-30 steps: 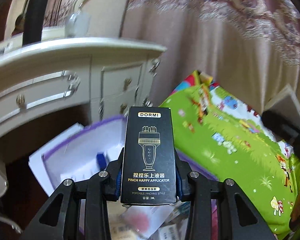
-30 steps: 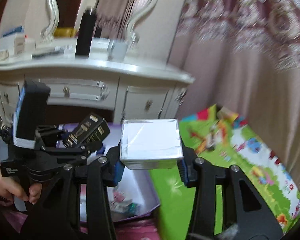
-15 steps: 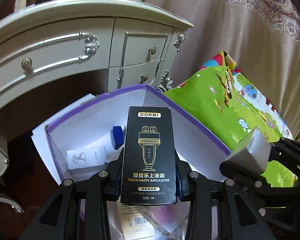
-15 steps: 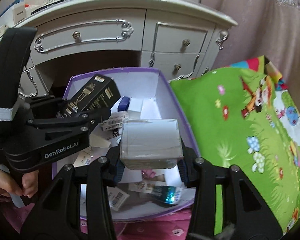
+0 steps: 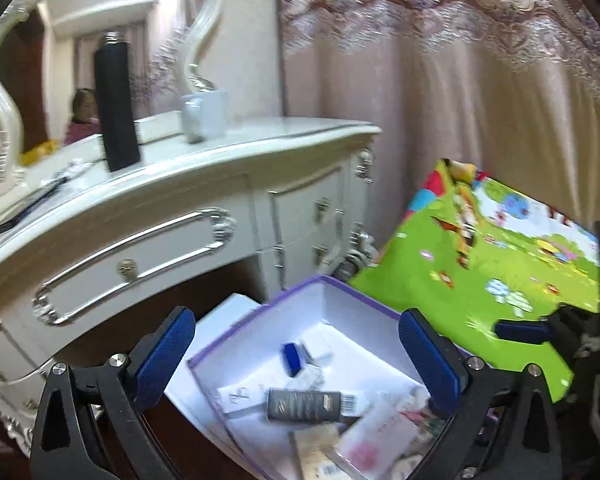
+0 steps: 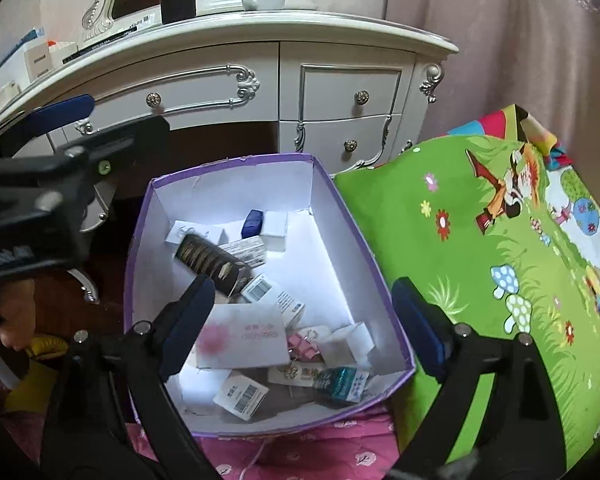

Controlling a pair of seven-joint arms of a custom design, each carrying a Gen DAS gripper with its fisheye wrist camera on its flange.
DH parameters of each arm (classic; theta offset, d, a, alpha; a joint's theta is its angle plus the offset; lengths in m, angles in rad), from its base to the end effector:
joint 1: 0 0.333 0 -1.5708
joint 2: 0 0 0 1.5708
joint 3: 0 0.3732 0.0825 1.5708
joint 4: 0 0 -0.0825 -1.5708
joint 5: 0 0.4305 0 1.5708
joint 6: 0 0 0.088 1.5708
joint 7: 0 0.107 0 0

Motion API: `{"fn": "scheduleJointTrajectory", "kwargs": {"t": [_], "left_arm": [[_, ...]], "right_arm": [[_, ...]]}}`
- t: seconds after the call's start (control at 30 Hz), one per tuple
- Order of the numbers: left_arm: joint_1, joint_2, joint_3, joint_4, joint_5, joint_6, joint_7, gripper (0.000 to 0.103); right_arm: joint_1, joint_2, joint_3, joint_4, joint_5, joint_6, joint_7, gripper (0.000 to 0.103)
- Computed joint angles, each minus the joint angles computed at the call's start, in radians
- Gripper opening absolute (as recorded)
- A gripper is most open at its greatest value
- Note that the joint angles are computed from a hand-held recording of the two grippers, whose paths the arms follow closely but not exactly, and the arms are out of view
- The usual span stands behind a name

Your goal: Organize rigid objects

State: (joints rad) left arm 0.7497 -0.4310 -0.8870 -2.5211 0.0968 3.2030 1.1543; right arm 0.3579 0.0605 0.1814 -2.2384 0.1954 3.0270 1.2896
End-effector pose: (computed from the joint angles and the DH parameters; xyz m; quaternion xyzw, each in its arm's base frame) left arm 0.4937 -0.1152 0.5104 -0.6370 0.6040 -0.3039 0.3702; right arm 0.5377 0.3030 0.4537 -0.8324 0.4231 -0.1766 0.3112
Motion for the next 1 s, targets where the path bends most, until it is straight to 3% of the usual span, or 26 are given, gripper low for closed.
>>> {"fn": "scheduleJointTrajectory", "kwargs": {"t": [0.07,0.1,0.17,0.2,0.27,0.3,0.37,0.4,0.47,0.6,0.77,1.0], "left_arm": [[-0.008,0.008,0.004,0.009,-0.044,-0.008,0.08,0.103],[0.04,-0.018,-0.026,0.015,0.029,-0.015,0.015,0.103],[0.197,-0.143,-0.158,0.023,0.047,-0.045,-0.039,0.103],[0.24,-0.194,-0.193,0.028,0.053,-0.062,-0.059,0.103],[0.267,-0.228,-0.212,0.031,0.075,-0.096,-0.093,0.103],[0.245,-0.193,-0.194,0.034,0.066,-0.112,-0.074,0.103],[0.14,-0.051,-0.114,0.062,0.022,-0.201,0.018,0.103],[0.124,-0.009,-0.098,0.087,0.092,-0.268,-0.022,0.103],[0.148,0.025,-0.127,0.109,0.135,-0.316,-0.033,0.103],[-0.033,0.167,0.037,0.114,0.055,-0.344,0.045,0.103],[-0.081,0.231,0.083,0.121,0.111,-0.382,-0.002,0.103],[-0.177,0.269,0.18,0.113,0.135,-0.373,-0.028,0.103]], "right_arm": [[-0.004,-0.011,0.008,-0.009,0.042,0.003,-0.031,0.092],[-0.002,-0.016,0.006,-0.015,0.043,0.006,-0.035,0.092],[0.008,-0.022,-0.006,-0.024,0.008,0.007,-0.01,0.092],[0.011,-0.024,-0.01,-0.026,-0.006,0.008,0.0,0.092],[0.014,-0.028,-0.011,-0.028,0.007,0.009,-0.008,0.092],[0.015,-0.029,-0.01,-0.027,0.024,0.008,-0.02,0.092],[0.019,-0.031,-0.013,-0.026,0.031,0.001,-0.023,0.092],[0.023,-0.033,-0.02,-0.025,-0.004,-0.011,0.007,0.092],[0.031,-0.036,-0.033,-0.021,-0.09,-0.043,0.083,0.092],[0.039,-0.035,-0.048,-0.002,-0.273,-0.137,0.229,0.092],[0.044,-0.022,-0.051,0.017,-0.404,-0.222,0.324,0.092],[0.04,-0.017,-0.049,0.016,-0.411,-0.232,0.333,0.092]]}}
